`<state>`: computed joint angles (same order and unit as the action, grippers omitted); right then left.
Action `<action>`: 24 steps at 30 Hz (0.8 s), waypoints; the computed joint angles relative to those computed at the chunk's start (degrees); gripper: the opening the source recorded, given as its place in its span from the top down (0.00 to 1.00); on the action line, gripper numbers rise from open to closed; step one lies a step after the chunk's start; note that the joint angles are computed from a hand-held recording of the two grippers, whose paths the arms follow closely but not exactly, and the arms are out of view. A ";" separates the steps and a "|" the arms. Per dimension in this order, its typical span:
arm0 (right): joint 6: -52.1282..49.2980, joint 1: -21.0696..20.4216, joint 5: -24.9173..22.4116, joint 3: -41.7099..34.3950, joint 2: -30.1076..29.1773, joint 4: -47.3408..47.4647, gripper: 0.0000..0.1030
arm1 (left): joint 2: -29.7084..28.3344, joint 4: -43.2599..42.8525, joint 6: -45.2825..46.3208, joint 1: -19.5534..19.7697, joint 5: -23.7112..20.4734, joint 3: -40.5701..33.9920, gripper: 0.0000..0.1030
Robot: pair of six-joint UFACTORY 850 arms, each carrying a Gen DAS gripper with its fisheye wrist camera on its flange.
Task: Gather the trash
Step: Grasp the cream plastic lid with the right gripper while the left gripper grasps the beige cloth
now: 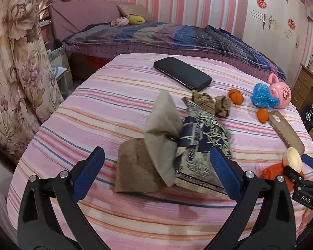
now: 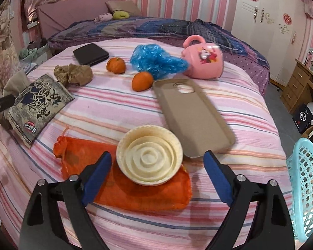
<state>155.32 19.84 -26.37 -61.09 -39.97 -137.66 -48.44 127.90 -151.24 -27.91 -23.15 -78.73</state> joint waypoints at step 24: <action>5.72 -1.06 -6.16 5.26 3.44 -8.40 0.41 | -1.07 3.99 -3.52 0.08 0.42 -2.32 0.86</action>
<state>161.04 18.78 -32.52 -55.83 -36.54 -146.07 -49.51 131.89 -154.76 -27.83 -22.72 -81.05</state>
